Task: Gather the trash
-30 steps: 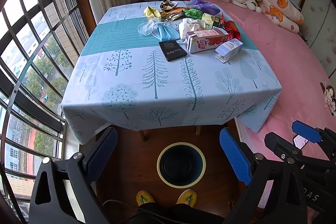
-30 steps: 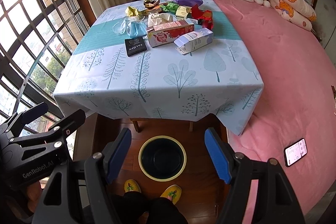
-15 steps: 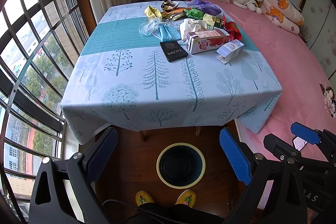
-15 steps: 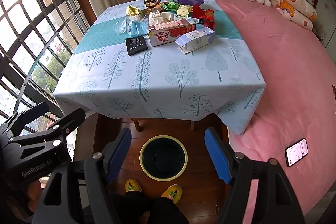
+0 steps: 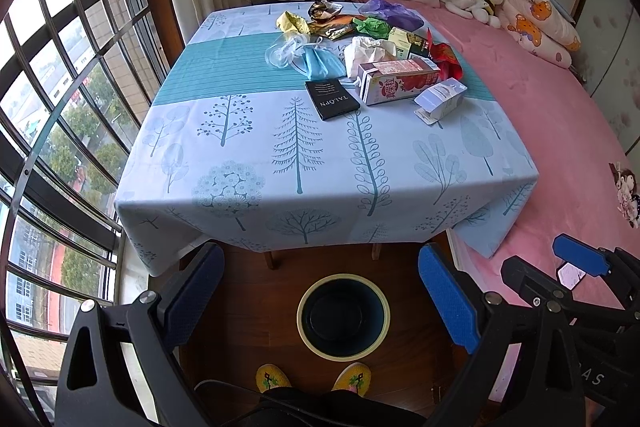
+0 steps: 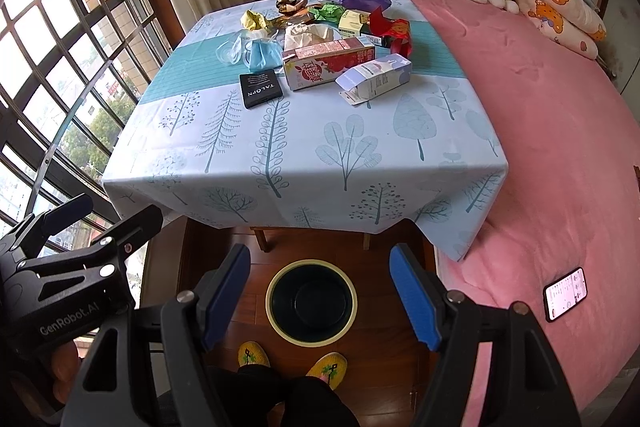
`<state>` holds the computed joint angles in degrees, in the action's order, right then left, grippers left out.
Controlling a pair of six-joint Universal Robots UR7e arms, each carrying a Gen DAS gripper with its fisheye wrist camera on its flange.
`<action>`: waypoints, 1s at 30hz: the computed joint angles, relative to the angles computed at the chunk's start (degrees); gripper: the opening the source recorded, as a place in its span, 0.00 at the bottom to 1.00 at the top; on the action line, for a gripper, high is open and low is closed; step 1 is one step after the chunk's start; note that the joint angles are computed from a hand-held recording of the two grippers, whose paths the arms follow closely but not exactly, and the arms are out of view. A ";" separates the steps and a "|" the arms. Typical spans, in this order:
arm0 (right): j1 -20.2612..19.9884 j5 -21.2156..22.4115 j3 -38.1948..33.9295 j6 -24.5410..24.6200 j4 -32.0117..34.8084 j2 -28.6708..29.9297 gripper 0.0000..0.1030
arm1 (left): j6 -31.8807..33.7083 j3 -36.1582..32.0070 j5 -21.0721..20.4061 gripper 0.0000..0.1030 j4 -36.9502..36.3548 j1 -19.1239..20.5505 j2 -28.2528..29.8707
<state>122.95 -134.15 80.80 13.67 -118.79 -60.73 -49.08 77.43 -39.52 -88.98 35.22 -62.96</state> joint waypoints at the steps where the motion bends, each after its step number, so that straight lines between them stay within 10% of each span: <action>1: 0.01 0.05 0.04 0.03 0.00 -0.04 0.70 | 0.01 0.00 0.00 0.93 0.01 0.00 -0.02; 30: -1.88 3.42 -7.39 -5.05 -3.51 3.56 0.70 | 2.03 -9.77 3.69 0.94 1.65 0.96 4.83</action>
<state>121.07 -130.74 73.40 8.62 -122.31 -57.16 -47.05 67.66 -35.83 -87.33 36.18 -58.12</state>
